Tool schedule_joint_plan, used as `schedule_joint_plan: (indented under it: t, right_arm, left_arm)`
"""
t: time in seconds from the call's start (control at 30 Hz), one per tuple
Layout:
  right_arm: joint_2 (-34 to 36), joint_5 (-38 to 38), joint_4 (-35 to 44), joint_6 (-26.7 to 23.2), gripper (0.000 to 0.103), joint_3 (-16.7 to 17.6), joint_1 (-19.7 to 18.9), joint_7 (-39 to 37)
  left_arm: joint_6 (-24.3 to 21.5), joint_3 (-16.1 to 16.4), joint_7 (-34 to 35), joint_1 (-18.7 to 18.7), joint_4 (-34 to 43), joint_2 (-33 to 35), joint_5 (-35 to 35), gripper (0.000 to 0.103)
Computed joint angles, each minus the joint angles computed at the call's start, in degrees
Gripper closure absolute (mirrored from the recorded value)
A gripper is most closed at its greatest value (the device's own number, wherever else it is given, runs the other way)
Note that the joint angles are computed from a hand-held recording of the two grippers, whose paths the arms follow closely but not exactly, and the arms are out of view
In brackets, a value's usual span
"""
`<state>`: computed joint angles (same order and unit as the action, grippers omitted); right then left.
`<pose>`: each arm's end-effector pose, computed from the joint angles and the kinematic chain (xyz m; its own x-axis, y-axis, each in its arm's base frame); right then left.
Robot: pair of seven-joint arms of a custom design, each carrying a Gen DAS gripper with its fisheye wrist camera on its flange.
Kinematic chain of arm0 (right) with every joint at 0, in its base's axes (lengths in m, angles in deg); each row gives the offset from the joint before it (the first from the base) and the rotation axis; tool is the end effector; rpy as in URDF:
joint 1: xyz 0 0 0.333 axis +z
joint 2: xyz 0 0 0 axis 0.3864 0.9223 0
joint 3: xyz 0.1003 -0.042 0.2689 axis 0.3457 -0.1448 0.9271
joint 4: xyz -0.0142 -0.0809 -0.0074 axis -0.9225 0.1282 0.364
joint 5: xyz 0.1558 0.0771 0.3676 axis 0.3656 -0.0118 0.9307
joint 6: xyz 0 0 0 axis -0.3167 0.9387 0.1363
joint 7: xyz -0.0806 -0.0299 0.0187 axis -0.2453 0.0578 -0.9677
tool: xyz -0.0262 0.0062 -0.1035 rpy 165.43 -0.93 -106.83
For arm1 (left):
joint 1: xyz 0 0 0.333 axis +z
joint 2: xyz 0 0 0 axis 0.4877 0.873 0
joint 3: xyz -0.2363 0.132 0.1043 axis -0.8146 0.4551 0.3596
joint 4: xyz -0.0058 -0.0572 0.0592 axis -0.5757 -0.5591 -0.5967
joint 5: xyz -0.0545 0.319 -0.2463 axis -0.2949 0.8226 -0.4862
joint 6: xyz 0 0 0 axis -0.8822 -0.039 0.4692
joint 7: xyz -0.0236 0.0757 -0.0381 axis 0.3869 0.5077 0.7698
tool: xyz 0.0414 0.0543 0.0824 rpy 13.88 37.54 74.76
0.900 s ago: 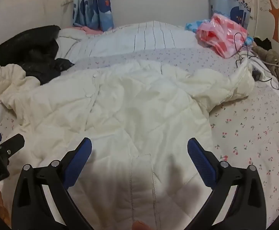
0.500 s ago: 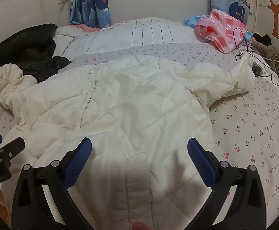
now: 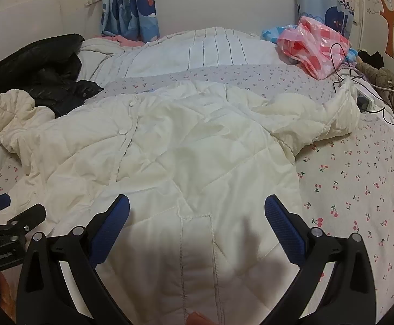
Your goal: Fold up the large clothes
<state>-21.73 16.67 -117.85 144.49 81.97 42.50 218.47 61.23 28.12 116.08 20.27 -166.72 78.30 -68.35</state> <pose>0.5562 0.2583 0.5069 -0.3590 -0.9317 -0.0547 -0.6418 0.2890 -0.7104 0.6211 -0.2273 0.4966 -0.3402 -0.9393 -0.0442 -0.7585 0.3019 -0.5775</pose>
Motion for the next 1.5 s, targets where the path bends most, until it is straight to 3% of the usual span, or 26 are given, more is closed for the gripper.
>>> schedule_joint_plan:
  t: [0.27, 0.6, 0.83, 1.5]
  right_arm:
    - [0.0, 0.0, 0.0, 0.3, 0.007, 0.0, 0.0, -0.1]
    - [0.0, 0.8, -0.4, 0.8, 0.007, -0.1, -0.2, -0.3]
    - [-0.1, 0.7, -0.6, 0.8, 0.007, -0.2, -0.3, 0.0]
    - [-0.5, 2.2, -0.6, -1.4, 0.007, -0.1, -0.6, -0.3]
  left_arm:
    - [3.1, -0.7, 2.4, 0.4, -0.5, 0.1, -2.8, 0.006]
    - [4.8, 1.2, -5.6, -1.4, -0.8, 0.1, 9.1, 0.006]
    - [3.8, -0.5, -0.6, 0.1, -0.1, 0.6, 1.9, 0.006]
    - [2.9, 0.2, -4.4, -1.2, 1.7, 2.2, 4.8, 0.006]
